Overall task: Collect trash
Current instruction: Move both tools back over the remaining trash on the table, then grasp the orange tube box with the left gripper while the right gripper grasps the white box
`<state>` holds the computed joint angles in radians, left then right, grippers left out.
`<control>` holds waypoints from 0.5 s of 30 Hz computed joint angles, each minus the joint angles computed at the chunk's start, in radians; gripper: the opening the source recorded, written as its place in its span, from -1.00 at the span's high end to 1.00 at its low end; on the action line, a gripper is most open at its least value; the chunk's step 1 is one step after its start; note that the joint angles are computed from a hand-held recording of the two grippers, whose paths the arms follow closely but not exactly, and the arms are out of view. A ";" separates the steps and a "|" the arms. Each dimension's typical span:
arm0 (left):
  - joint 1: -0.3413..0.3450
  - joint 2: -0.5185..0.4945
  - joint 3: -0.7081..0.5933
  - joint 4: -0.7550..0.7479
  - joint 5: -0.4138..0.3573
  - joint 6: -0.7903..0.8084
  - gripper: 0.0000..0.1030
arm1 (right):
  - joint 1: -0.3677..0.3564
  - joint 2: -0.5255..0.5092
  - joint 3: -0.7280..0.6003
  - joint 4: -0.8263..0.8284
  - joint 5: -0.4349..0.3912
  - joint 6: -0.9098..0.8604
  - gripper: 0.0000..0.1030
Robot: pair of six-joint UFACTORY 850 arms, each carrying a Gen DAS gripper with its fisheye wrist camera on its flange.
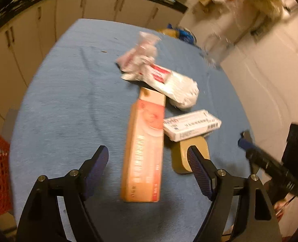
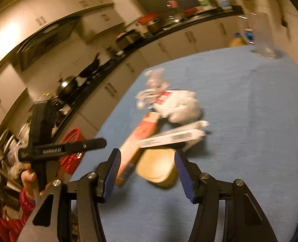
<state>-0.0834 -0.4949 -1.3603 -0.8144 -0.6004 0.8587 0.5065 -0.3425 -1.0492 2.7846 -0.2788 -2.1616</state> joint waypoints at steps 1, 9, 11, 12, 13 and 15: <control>-0.016 -0.001 -0.001 0.042 0.020 -0.025 -0.54 | -0.009 0.005 0.011 0.004 0.003 0.019 -0.18; -0.085 -0.003 0.030 0.314 0.146 -0.191 -0.54 | -0.052 0.028 0.061 -0.098 -0.044 0.158 -0.18; -0.094 -0.007 0.031 0.335 0.172 -0.194 -0.54 | -0.058 0.021 0.057 -0.121 -0.052 0.185 -0.18; -0.100 -0.016 0.025 0.369 0.185 -0.222 -0.54 | -0.053 0.018 0.054 -0.115 -0.050 0.187 -0.18; -0.104 -0.022 0.023 0.401 0.195 -0.255 -0.53 | -0.054 0.014 0.050 -0.135 -0.051 0.217 -0.18; -0.112 -0.039 0.011 0.443 0.212 -0.299 -0.23 | -0.056 0.004 0.042 -0.159 -0.049 0.259 -0.18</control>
